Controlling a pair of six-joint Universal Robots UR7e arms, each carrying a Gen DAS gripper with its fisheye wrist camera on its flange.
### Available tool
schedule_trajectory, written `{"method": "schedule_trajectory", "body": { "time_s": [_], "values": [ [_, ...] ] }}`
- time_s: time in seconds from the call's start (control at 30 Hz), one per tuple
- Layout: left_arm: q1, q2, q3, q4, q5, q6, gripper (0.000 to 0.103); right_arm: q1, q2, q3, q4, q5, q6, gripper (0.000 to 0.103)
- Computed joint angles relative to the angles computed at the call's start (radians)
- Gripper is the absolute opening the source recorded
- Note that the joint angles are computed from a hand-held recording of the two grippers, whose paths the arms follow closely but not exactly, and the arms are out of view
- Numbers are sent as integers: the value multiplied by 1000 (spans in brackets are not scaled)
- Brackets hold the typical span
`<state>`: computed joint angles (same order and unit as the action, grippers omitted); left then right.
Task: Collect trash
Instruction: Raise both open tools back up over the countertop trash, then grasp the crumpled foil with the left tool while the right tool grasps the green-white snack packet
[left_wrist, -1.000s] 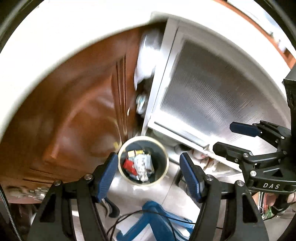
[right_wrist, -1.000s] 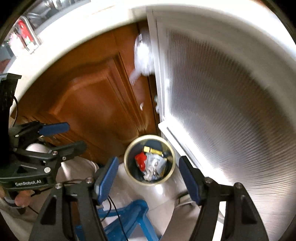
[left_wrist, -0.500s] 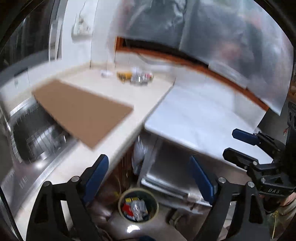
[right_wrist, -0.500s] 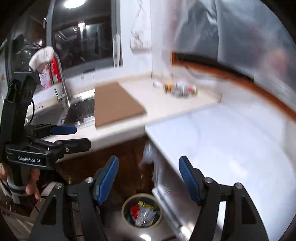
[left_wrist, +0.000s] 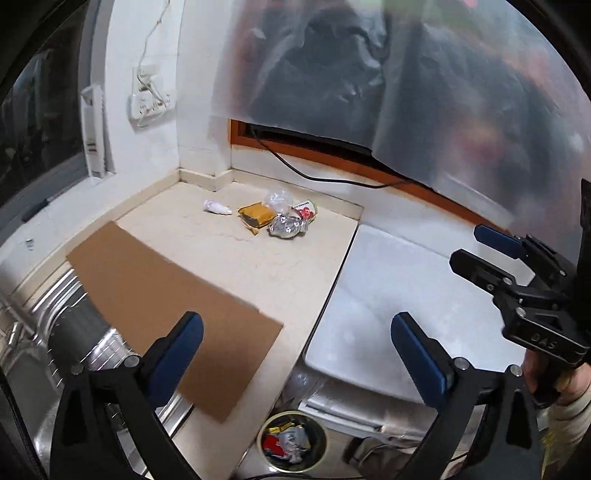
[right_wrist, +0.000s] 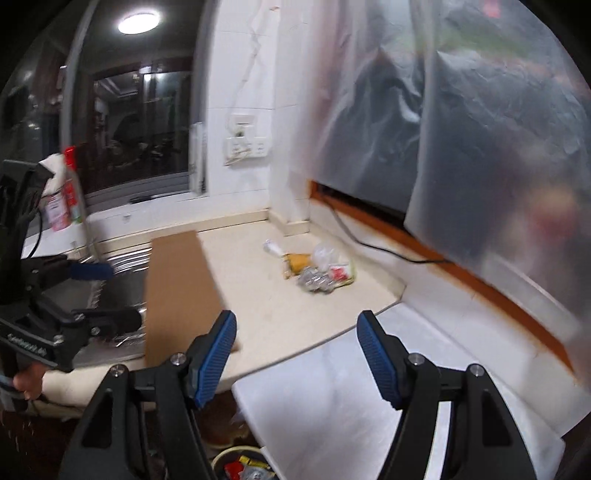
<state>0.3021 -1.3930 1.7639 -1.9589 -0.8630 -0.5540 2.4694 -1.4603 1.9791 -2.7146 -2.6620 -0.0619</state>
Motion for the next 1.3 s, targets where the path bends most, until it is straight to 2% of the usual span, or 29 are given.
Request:
{"method": "schedule_trajectory", "body": {
  "time_s": [0.1, 0.27, 0.37, 0.5, 0.73, 0.9, 1.0, 1.1, 1.17, 1.2, 1.3],
  "values": [
    [67, 84, -57, -60, -20, 72, 101, -92, 0, -63, 83, 72, 44, 68],
    [179, 241, -157, -173, -46, 171, 101, -247, 42, -141, 72, 164, 33, 68],
    [244, 340, -235, -230, -54, 186, 101, -342, 86, -201, 65, 219, 41, 68],
    [314, 465, -336, -285, -57, 199, 101, -438, 159, -274, 56, 249, 26, 68],
    [388, 641, -494, -220, -14, 237, 96, -559, 252, -363, 40, 312, 49, 68],
    [426, 713, -555, -217, -49, 243, 96, -596, 305, -402, 7, 333, 32, 68],
    [440, 743, -583, -204, -74, 249, 96, -616, 323, -421, -8, 371, 36, 68],
    [449, 756, -593, -224, -121, 280, 82, -636, 343, -453, 14, 414, 54, 68],
    [453, 763, -604, -217, -148, 291, 59, -646, 359, -480, 44, 439, 62, 68],
    [456, 763, -605, -217, -175, 297, 56, -649, 366, -488, 54, 446, 64, 68],
    [448, 755, -593, -213, -161, 311, 53, -654, 391, -515, 90, 463, 62, 68]
  ]
}}
